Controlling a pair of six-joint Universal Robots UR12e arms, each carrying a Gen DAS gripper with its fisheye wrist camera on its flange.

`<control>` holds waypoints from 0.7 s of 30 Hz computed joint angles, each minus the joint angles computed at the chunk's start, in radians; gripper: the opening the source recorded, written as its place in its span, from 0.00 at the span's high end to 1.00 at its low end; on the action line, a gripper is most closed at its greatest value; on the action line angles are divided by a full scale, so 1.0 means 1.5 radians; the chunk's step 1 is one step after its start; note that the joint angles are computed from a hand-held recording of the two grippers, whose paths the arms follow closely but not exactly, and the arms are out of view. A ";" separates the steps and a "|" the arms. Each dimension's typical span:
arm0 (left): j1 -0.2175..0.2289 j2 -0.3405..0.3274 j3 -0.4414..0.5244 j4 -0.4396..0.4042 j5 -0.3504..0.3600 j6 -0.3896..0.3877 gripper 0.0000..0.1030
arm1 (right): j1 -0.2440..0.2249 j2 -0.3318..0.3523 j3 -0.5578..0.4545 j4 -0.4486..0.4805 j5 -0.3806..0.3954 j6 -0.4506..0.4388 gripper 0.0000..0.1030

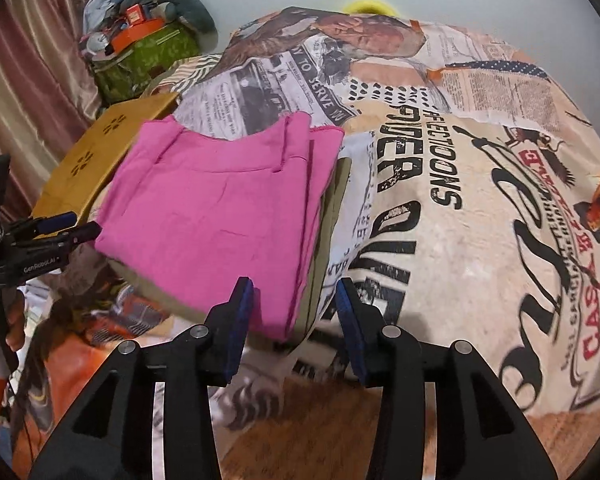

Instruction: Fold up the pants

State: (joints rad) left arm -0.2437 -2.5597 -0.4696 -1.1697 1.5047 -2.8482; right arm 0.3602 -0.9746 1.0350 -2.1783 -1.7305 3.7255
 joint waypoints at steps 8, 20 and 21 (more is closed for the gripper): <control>0.005 0.108 -0.130 0.111 -0.061 0.001 0.44 | 0.018 -0.032 0.003 -0.062 -0.045 -0.009 0.62; 0.019 0.299 -0.343 0.332 -0.193 -0.009 0.44 | 0.093 -0.080 0.011 -0.277 -0.213 -0.119 0.62; 0.021 0.314 -0.361 0.359 -0.200 -0.017 0.44 | 0.101 -0.083 0.015 -0.304 -0.228 -0.128 0.62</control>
